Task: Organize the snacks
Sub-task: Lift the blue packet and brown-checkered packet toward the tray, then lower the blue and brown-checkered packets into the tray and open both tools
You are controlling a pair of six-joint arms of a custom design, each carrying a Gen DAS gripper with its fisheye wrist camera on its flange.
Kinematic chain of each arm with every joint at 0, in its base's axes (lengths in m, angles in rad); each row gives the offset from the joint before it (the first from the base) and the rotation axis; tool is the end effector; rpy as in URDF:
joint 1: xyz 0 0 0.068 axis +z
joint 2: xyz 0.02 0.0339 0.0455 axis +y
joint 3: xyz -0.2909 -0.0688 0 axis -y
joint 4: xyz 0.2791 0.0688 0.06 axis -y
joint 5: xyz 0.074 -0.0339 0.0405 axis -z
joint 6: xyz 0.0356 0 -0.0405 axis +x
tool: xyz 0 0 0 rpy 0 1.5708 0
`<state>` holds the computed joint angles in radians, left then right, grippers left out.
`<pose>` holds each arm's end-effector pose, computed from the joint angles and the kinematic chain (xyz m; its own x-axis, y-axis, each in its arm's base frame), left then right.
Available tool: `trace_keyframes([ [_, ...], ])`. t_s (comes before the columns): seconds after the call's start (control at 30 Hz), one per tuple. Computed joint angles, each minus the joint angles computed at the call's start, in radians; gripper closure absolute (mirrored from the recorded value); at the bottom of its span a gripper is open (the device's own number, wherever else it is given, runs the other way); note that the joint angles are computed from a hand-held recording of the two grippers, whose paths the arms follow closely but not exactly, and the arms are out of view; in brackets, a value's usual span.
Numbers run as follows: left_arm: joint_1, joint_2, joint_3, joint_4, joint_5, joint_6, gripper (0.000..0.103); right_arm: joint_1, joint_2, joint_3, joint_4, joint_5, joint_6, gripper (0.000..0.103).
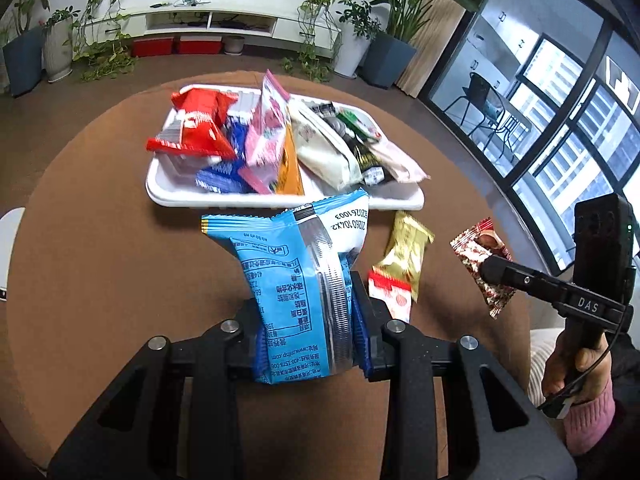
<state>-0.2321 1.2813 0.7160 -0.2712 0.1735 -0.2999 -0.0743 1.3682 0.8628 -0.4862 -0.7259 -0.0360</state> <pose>0.2690 -0.0699 0.2125 -0.7903 -0.1122 -0.6023 0.1106 0.9408 -0.3204 0.2908 0.0021 0.2316 -0.8230 0.0343 -0.5670 -0.3367 0.7745 0.5355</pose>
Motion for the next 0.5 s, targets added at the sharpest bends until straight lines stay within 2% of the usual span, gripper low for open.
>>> trace_keyframes([
  [0.5,0.085,0.137,0.209,-0.072,0.021,0.068,0.073,0.095,0.22,0.238,0.06,0.015,0.112,0.085],
])
